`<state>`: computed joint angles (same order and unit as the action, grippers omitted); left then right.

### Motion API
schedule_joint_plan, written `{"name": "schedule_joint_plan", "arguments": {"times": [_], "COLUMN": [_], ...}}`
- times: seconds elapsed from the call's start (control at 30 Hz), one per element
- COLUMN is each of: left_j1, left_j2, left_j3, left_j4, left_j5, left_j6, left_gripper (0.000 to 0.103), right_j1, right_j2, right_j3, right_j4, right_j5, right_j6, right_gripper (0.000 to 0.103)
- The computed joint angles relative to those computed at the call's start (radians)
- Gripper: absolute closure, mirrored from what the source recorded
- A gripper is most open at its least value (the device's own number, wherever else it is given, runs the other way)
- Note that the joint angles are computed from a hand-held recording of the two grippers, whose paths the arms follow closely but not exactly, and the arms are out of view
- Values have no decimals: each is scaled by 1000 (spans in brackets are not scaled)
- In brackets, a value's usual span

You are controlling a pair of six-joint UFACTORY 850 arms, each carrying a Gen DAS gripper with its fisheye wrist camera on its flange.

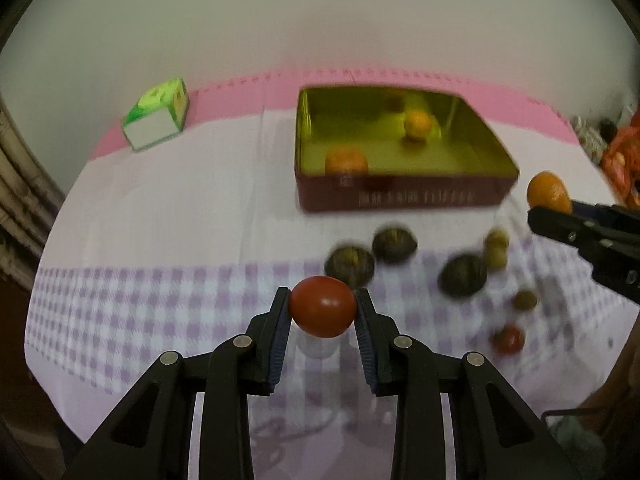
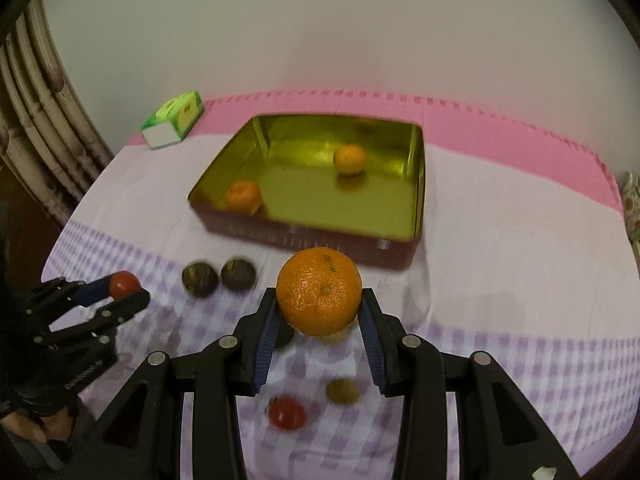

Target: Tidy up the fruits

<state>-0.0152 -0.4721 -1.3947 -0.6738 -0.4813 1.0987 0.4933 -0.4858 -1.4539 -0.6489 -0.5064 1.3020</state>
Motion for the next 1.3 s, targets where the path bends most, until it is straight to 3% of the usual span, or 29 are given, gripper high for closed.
{"name": "schedule_joint_plan", "arguments": {"times": [0.17, 0.4, 0.67, 1.03, 1.3], "left_j1": [-18, -59, -100, -131, -139], "left_j2": [-61, -177, -323, -442, -460], "left_j3": [-122, -315, -513, -657, -671], "left_j4": [-3, 54, 177, 279, 290], "left_j5": [-12, -78, -192, -241, -232], "left_j6": [-27, -123, -268, -355, -343], "left_gripper": [70, 70, 70, 70, 70], "right_j1": [-31, -85, -127, -154, -167], "right_j2": [-35, -109, -193, -285, -311], "right_j3": [-60, -149, -240, -352, -375], "right_j4": [-5, 109, 233, 330, 388], "right_j5": [-11, -23, -53, -98, -108], "right_j6": [-48, -199, -352, -494, -556], "right_gripper": [66, 66, 66, 66, 66]}}
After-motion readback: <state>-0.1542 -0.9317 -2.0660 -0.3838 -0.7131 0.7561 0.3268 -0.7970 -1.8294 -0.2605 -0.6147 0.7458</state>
